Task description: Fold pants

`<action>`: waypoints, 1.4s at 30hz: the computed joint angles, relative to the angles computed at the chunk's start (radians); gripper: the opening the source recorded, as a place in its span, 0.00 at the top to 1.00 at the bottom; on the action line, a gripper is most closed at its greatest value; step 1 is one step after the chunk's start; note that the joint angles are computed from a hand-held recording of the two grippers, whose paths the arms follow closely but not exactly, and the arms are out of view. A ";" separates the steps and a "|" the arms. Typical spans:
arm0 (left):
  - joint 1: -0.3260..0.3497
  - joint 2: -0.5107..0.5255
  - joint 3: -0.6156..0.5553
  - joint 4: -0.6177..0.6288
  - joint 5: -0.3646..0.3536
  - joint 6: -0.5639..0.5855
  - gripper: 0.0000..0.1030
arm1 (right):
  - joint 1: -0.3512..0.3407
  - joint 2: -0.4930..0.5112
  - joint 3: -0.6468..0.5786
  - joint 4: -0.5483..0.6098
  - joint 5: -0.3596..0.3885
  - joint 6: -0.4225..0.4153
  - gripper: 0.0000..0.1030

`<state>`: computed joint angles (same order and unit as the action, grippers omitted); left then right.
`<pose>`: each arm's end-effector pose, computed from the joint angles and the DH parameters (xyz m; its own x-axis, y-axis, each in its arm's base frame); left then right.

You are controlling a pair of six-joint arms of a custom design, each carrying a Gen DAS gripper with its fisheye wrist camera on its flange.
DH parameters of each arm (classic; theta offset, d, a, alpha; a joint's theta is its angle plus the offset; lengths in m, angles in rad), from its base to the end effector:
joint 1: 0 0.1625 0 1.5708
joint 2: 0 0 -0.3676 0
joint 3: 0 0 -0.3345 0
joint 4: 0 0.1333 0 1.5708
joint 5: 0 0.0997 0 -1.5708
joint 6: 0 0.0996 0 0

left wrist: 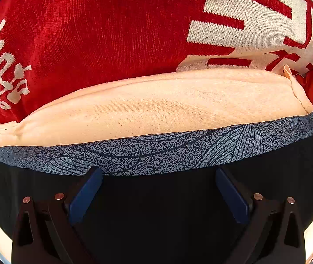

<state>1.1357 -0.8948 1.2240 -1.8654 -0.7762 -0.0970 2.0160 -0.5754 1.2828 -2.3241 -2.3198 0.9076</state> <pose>-0.0860 -0.6699 0.2679 -0.6628 0.2284 -0.7131 0.3587 0.9328 -0.0346 0.3457 -0.5725 0.0769 -0.7542 0.5337 0.3826 0.2666 0.7814 -0.5643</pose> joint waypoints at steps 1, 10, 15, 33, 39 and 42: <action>0.000 -0.002 0.002 -0.002 0.000 0.002 0.00 | 0.004 0.004 0.007 0.011 0.008 0.015 0.42; -0.006 0.000 0.008 -0.001 0.008 -0.007 0.00 | 0.011 -0.095 0.222 -0.167 0.067 0.055 0.41; -0.017 0.010 0.008 -0.007 0.016 -0.014 0.00 | -0.001 -0.132 0.308 -0.303 0.154 0.105 0.41; -0.043 -0.096 0.088 0.086 -0.074 -0.023 0.00 | -0.085 -0.112 0.581 -1.078 0.226 -0.019 0.41; -0.045 -0.104 0.100 0.135 -0.049 -0.064 0.00 | -0.110 -0.037 0.496 -1.176 0.244 -0.067 0.52; -0.054 -0.108 0.071 0.134 -0.089 -0.048 0.21 | -0.107 -0.066 0.470 -1.048 0.247 -0.022 0.85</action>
<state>1.0815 -1.0024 1.2952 -1.7313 -0.8649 -0.1451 1.9085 -0.6417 1.7530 -3.3720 -2.0723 0.8851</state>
